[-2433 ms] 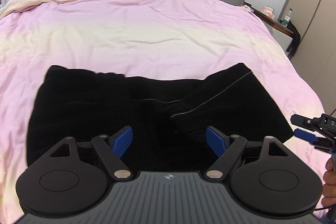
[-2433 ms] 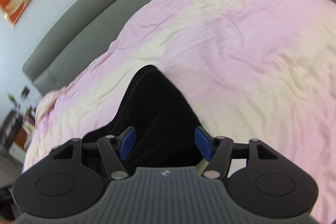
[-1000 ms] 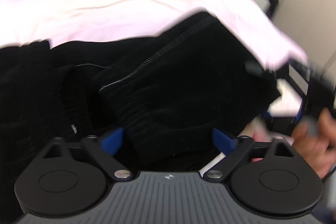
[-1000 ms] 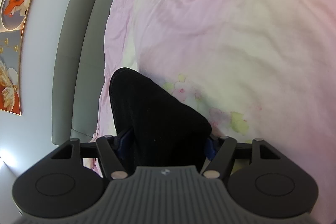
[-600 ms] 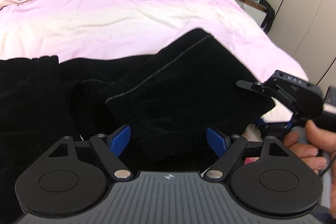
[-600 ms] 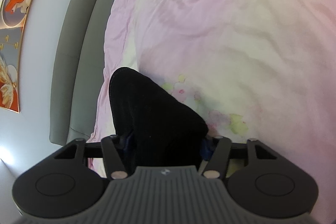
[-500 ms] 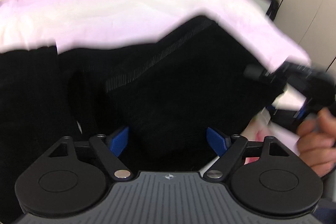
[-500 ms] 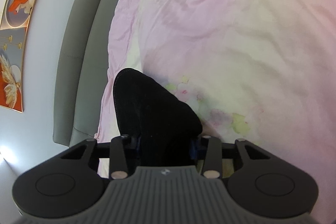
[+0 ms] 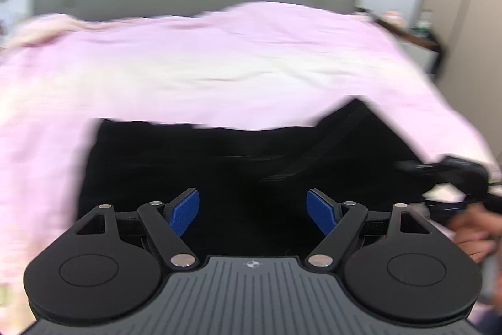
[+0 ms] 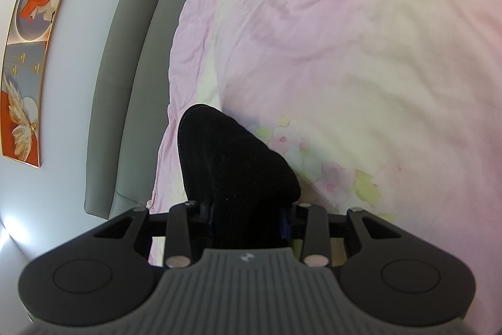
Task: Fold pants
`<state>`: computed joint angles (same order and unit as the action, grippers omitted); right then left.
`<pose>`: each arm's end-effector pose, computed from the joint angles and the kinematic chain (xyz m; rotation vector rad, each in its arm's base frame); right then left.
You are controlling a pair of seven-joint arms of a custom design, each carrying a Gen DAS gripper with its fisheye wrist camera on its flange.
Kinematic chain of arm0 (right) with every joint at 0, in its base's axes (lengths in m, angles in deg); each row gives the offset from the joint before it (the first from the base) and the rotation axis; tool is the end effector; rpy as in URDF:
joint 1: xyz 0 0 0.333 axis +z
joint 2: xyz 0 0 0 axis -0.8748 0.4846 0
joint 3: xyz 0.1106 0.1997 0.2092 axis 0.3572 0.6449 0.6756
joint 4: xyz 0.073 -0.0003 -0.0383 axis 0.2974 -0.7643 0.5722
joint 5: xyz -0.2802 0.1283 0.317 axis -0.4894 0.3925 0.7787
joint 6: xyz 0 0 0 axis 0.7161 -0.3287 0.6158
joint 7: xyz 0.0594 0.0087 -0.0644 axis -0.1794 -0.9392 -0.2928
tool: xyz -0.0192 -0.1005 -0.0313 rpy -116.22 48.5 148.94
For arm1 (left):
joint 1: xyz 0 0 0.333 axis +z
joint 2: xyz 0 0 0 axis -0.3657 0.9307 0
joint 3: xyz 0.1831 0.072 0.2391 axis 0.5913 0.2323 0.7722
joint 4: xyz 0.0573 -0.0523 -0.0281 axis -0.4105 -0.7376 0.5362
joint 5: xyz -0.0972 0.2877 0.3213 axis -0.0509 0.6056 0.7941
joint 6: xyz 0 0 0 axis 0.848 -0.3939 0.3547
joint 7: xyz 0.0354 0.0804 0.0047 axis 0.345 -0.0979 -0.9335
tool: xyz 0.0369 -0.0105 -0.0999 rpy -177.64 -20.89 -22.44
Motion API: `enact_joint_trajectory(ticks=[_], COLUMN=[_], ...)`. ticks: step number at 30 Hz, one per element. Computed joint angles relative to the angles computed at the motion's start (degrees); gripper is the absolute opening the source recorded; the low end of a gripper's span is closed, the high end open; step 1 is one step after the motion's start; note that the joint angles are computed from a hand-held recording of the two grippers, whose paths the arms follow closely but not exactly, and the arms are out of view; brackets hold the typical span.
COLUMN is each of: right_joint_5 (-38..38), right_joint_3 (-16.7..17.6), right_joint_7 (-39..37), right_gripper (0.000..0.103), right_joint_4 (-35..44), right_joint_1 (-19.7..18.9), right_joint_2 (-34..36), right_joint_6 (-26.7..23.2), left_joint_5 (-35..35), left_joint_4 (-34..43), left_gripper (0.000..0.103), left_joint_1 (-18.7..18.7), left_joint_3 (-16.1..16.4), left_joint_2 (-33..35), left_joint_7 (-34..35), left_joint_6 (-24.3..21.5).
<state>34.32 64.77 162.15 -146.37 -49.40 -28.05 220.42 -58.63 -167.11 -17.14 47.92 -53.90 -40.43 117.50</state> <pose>0.6938 0.2570 0.4712 -1.0298 1.7690 0.3697 0.5735 -0.0720 0.5680 -2.0002 1.4043 -0.7244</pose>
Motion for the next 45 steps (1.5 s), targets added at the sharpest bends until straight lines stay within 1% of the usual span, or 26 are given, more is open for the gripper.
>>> enact_joint_trajectory(ticks=[1, 3, 6, 7, 9, 10, 12, 14, 16, 17, 18, 20, 21, 23, 24, 26, 29, 31, 33, 34, 38, 40, 43, 45], right_joint_5=[0.11, 0.05, -0.23, -0.3, -0.73, -1.25, -2.91, -3.37, -1.75, 0.84, 3.67, 7.42, 6.31, 0.1, -1.92, -6.01, -12.83, -18.84, -28.09, -32.5, -46.13, -50.92, -56.92, -60.64], right_joint_3=[0.03, 0.0, -0.04, -0.05, -0.17, -0.34, -0.68, -0.34, 0.64, 1.52, 2.33, 2.97, 2.44, 0.98, 1.17, 2.28, 4.62, 5.62, 2.23, 1.22, 0.55, 1.6, -0.71, -2.6], right_joint_7=[-0.01, 0.16, 0.31, 0.41, 1.34, 2.18, 3.96, 3.71, 3.25, 3.28, 2.96, 2.43, 3.0, 4.82, 3.94, 0.94, -2.82, -5.18, -4.06, -4.86, -10.34, -12.59, -12.81, -12.87], right_gripper=[0.032, 0.032, 0.033, 0.033, 0.039, 0.044, 0.048, 0.052, 0.055, 0.057, 0.057, 0.04, 0.038, 0.032, 0.031, 0.029, 0.028, 0.027, 0.026, 0.026, 0.026, 0.026, 0.025, 0.025], right_joint_4=[-0.02, -0.07, -0.31, -0.22, -0.47, -0.61, -0.86, -1.03, -0.5, 0.19, 0.92, 2.24, 2.39, 1.71, 1.51, 1.86, 4.12, 5.63, 6.77, 7.3, 7.73, 7.76, 7.49, 7.21], right_joint_1=[-0.04, 0.01, 0.1, 0.17, 0.3, 0.43, 0.9, 0.89, 0.45, -0.18, -0.84, -1.29, -0.69, 1.89, 2.54, 3.46, 4.44, 5.85, 10.69, 12.9, 18.39, 19.64, 24.04, 27.04], right_joint_2=[0.02, -0.02, -0.22, -0.11, -0.19, -0.21, -0.16, 0.01, 0.79, 1.5, 2.14, 3.03, 2.9, 1.6, 1.04, 0.25, 0.34, 0.62, 0.75, 0.78, 1.15, 1.9, 2.78, 3.34], right_joint_6=[0.0, 0.09, 0.34, 0.49, 0.75, 0.9, 1.89, 3.34, 4.76, 5.21, 5.48, 6.19, 6.47, 9.66, 11.56, 14.93, 17.77, 19.49, 20.3, 20.73, 22.71, 23.52, 24.26, 24.77], left_joint_5=[0.52, -0.14, -3.0, -3.28, -3.88, -4.65, -6.08, -7.26, -7.6, -7.59, -7.41, -8.26, -9.67, -12.93, -14.35, -16.9, -19.66, -20.71, -22.88, -24.59, -31.08, -33.07, -33.75, -35.48], left_joint_4=[-1.73, -5.47, -10.76, -11.6, -12.64, -12.87, -15.09, -14.75, -14.09, -13.7, -13.4, -13.25, -13.3, -13.7, -13.91, -14.61, -15.94, -16.79, -17.79, -18.33, -19.96, -20.31, -20.78, -21.31], left_gripper=[0.092, 0.092, 0.09, 0.09, 0.09, 0.092, 0.093, 0.093, 0.093, 0.093, 0.093, 0.095, 0.095, 0.096, 0.098, 0.103, 0.103, 0.103, 0.103, 0.103, 0.103, 0.103, 0.103, 0.103], left_joint_1=[0.99, 2.8, 4.96, 5.79, 6.31, 5.88, 5.71, 5.72, 5.86, 5.78, 5.76, 5.27, 4.67, 3.67, 3.4, 3.16, 3.11, 3.23, 2.67, 2.05, -0.15, -0.31, 0.32, -0.5], left_joint_3=[0.36, 1.28, 2.95, 2.95, 3.2, 3.34, 3.68, 2.89, 2.3, 2.22, 2.17, 2.79, 3.63, 5.24, 5.71, 6.39, 6.72, 6.69, 7.45, 8.21, 10.69, 10.78, 9.87, 10.67], left_joint_2=[-1.78, -4.95, -9.06, -9.24, -8.97, -8.18, -8.73, -7.67, -6.68, -6.15, -5.72, -5.5, -5.38, -5.3, -5.35, -5.46, -5.98, -6.35, -6.64, -6.78, -7.32, -7.51, -7.96, -8.35], left_joint_7=[-1.47, -4.58, -7.22, -7.86, -6.62, -5.43, -4.57, -5.23, -5.62, -5.29, -4.99, -3.86, -2.55, 0.11, 1.08, 2.52, 4.1, 4.92, 6.47, 7.61, 12.46, 13.57, 13.99, 15.24], left_joint_6=[-1.34, -2.18, -2.88, -2.78, -3.1, -2.5, 0.54, 1.11, 0.87, 0.67, 0.52, 0.39, 0.58, 1.32, 1.56, 2.52, 4.43, 5.73, 7.38, 8.22, 10.77, 11.27, 11.67, 12.13])
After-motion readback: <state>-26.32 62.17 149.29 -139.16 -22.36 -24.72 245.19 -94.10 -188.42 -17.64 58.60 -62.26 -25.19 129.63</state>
